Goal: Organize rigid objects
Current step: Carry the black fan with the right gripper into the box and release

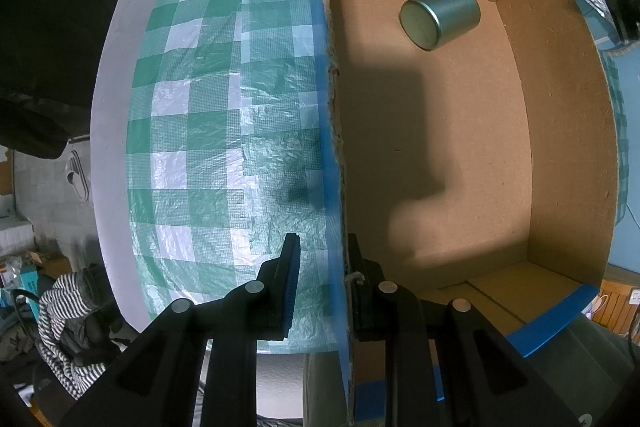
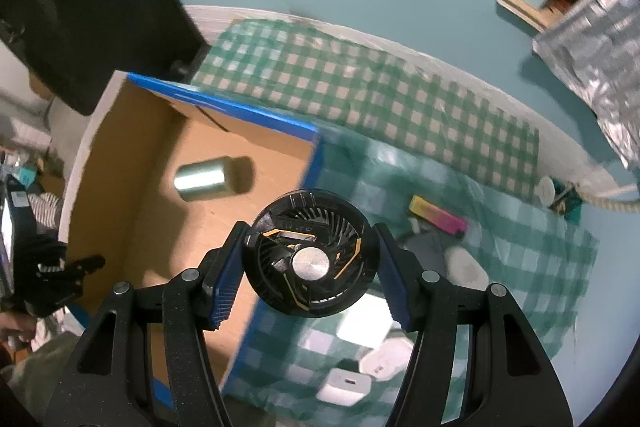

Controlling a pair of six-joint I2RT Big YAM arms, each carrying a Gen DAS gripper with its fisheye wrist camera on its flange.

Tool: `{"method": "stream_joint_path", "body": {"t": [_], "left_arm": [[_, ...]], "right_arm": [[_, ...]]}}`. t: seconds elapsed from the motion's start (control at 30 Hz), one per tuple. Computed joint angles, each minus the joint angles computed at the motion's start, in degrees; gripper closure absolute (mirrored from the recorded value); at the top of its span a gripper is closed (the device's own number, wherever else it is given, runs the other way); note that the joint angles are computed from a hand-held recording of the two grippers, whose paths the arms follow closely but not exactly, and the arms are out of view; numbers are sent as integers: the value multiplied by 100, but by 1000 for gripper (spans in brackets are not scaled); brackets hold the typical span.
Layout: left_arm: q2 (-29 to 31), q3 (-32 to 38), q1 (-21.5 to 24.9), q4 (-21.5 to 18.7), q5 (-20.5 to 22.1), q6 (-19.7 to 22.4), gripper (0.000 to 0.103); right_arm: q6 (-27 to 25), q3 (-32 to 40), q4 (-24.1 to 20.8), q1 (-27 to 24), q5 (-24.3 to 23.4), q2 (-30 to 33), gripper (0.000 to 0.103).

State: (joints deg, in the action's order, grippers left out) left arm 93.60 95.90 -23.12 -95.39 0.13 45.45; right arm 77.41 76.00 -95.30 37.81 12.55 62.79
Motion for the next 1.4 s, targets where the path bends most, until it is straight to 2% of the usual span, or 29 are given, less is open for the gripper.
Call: {"method": "stream_joint_path", "body": {"t": [0.3, 0.5, 0.8, 1.07, 1.4], "left_arm": [[-14, -13, -4, 8, 7, 24, 82], [-41, -45, 6, 14, 17, 49, 82], [-63, -65, 13, 17, 24, 113, 82], [-53, -45, 10, -13, 33, 97, 82], [-30, -10, 5, -50, 6, 78, 82]], "right_arm": [[-881, 307, 351, -300, -55, 526, 41], [-1209, 288, 513, -439, -183, 734, 41], [-1415, 167, 593, -564, -340, 912, 41], [-1393, -7, 684, -636, -434, 909, 41], [-1424, 17, 687, -622, -363, 958, 41]]}}
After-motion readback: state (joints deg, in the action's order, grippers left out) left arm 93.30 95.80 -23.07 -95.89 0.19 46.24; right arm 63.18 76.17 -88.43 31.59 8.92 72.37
